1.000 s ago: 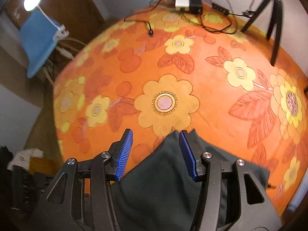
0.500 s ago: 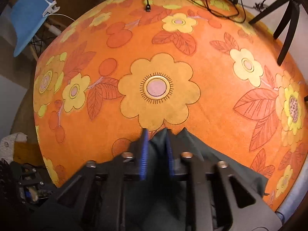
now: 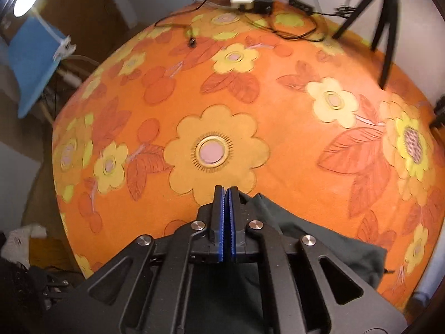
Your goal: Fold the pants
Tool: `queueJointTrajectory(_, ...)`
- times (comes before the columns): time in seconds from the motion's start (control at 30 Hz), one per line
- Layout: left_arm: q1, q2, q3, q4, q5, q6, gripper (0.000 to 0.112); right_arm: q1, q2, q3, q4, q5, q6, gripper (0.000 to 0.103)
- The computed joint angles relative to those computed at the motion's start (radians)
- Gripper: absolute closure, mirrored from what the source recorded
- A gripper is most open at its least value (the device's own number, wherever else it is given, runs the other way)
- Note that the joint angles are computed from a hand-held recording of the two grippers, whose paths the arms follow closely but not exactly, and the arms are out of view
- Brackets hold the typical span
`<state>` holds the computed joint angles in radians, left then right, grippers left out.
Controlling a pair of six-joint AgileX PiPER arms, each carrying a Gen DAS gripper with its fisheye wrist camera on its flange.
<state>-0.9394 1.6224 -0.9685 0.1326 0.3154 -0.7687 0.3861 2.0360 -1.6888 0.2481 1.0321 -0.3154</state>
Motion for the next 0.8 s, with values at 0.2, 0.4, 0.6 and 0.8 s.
queueJointTrajectory(0.2,0.062,-0.025,0.023,-0.105,-0.039,0.030,0.077,-0.082,-0.151,0.112,0.098,-0.015,-0.002,0.064)
queueJointTrajectory(0.4,0.081,0.035,-0.013,-0.234,-0.063,0.132,0.077,-0.064,-0.205,0.222,0.053,-0.008,0.043,0.064)
queueJointTrajectory(0.6,0.067,0.056,-0.033,-0.193,-0.059,0.066,0.077,-0.083,-0.152,0.281,0.082,-0.064,0.090,0.064)
queueJointTrajectory(0.8,0.085,0.045,-0.012,-0.308,-0.088,0.149,0.080,-0.080,-0.117,0.270,0.083,-0.077,0.174,0.058)
